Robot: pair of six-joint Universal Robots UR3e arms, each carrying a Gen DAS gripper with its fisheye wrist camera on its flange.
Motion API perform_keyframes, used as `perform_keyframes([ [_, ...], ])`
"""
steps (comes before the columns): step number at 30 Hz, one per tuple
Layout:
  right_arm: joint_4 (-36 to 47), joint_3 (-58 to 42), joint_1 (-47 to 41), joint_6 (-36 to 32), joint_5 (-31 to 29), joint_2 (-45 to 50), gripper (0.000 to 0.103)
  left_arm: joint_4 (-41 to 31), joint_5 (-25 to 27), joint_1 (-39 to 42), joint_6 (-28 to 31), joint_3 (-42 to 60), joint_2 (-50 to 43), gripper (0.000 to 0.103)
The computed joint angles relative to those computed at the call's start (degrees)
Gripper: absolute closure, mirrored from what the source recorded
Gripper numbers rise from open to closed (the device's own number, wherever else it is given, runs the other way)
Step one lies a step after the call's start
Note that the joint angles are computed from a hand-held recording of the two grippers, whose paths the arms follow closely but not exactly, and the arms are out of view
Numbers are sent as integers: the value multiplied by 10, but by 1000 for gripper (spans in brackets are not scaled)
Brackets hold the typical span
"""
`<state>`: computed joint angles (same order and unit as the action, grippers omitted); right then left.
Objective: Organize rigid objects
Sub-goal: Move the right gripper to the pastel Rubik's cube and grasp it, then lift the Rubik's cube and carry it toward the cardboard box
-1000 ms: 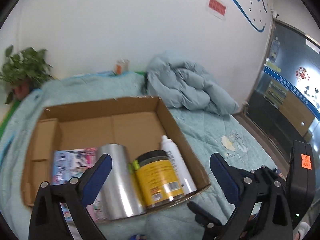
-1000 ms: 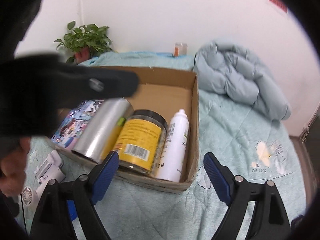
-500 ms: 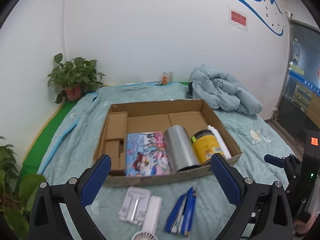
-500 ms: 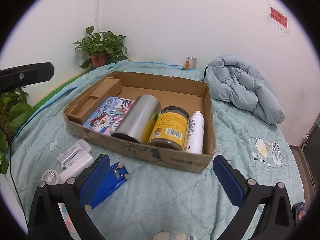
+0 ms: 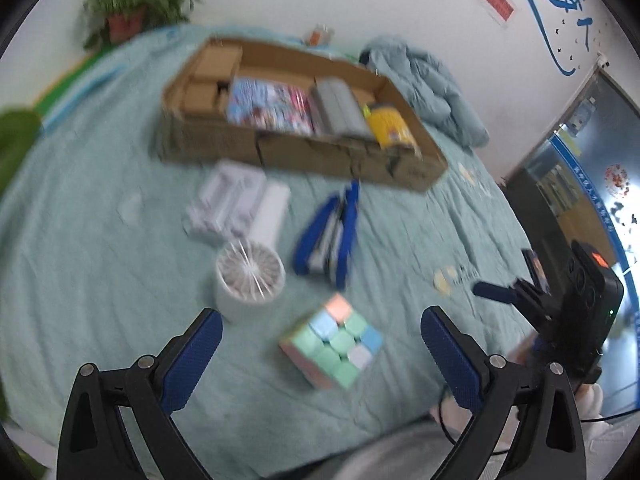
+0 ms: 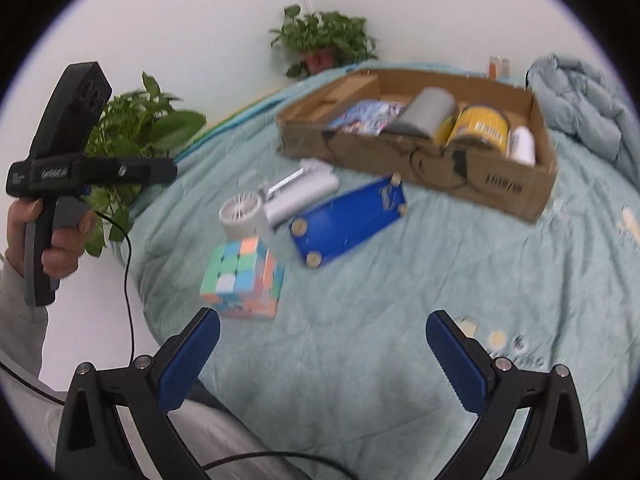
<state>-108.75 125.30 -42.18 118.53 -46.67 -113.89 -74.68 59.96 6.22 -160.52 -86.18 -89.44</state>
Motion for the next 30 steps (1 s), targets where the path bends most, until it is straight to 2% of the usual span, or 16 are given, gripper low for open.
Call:
perform_keyframes([
  [2, -67, 22, 44, 29, -12, 15, 0, -8, -14, 6, 3, -35, 2, 6],
  [5, -176, 29, 130, 69, -34, 76, 1, -10, -35, 15, 6, -72, -4, 18],
  [7, -199, 25, 159, 70, -42, 104, 2, -30, -55, 23, 25, -87, -13, 37],
  [8, -221, 17, 182, 78, -50, 131, 4, -33, -59, 25, 30, -96, -17, 39],
  [10, -241, 0, 206, 95, -61, 170, 16, -10, -58, 24, 9, -103, -35, 39],
  [13, -264, -26, 232, 124, -66, 222, 22, -17, -102, 41, 2, -109, -55, 40],
  [16, -280, -44, 261, 139, -79, 253, 28, -1, -111, 42, 5, -113, -63, 40],
  [20, -366, -39, 306, 204, -123, 287, 29, -16, -120, 50, 14, -94, -82, 40],
  [26, -411, -70, 345, 250, -174, 323, 32, -22, -124, 57, 11, -68, -106, 40],
  [30, -401, -87, 350, 274, -190, 325, 40, -18, -118, 51, 5, -52, -113, 40],
])
